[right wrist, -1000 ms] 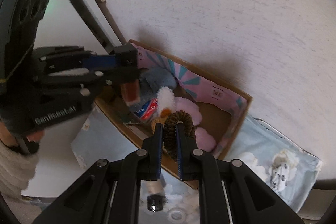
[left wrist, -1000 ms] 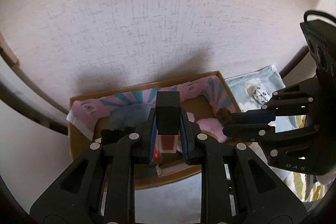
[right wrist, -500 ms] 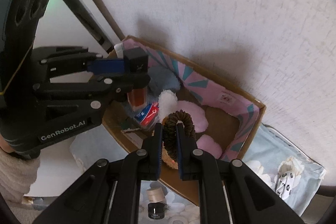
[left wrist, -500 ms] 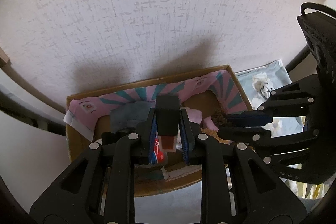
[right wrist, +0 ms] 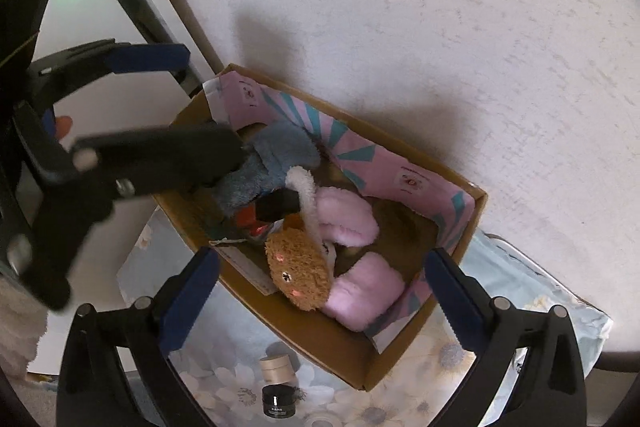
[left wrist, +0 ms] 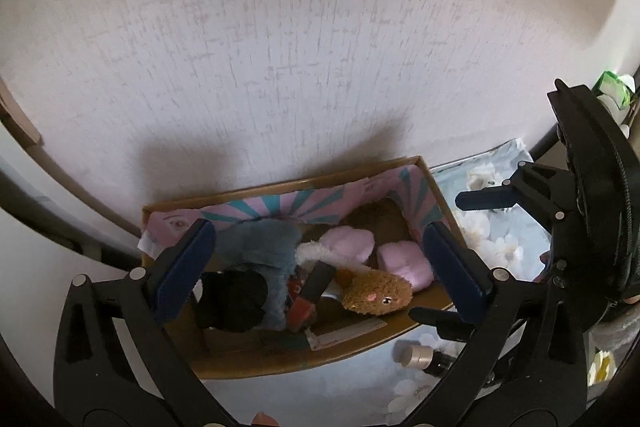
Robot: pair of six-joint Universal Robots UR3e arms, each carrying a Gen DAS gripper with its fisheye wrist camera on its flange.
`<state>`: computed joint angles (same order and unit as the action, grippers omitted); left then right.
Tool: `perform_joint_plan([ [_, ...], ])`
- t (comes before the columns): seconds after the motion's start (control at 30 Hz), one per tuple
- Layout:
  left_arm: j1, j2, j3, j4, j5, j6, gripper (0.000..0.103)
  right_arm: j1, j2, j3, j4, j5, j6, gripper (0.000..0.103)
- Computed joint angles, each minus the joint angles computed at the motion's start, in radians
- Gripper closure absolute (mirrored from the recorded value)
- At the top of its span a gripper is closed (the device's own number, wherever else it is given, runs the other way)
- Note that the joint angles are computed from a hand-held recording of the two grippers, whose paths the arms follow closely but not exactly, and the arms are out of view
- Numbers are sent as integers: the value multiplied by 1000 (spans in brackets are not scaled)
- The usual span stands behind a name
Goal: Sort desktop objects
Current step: 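Carry the hair tie and lipstick into the box and release both, then move both open tools back toward the remaining items on the sheet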
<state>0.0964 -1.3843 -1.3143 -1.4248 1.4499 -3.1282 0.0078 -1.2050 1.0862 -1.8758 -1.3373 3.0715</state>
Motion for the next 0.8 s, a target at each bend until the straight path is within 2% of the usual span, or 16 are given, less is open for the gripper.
perform_joint_plan([
  [0.2,-9,24,1,-4,-17,-17,0,-9,-56,67,-40,-7,-3,1],
  [0.33,-38,29,39,-27,0,-30,0,-12,-108,124,-94,-52,23,1],
  [0.63,-99,115,46,-43,41,-68,0,-97,-375,366,-239,0,61,1],
  [0.7,-149,129,33,-41,84,-81,0,-101,-424,383,-205,-9,50,1],
  [0.8,-204,155,-5,-26,111,-93,0,-68,-482,389,-114,-99,13,1],
])
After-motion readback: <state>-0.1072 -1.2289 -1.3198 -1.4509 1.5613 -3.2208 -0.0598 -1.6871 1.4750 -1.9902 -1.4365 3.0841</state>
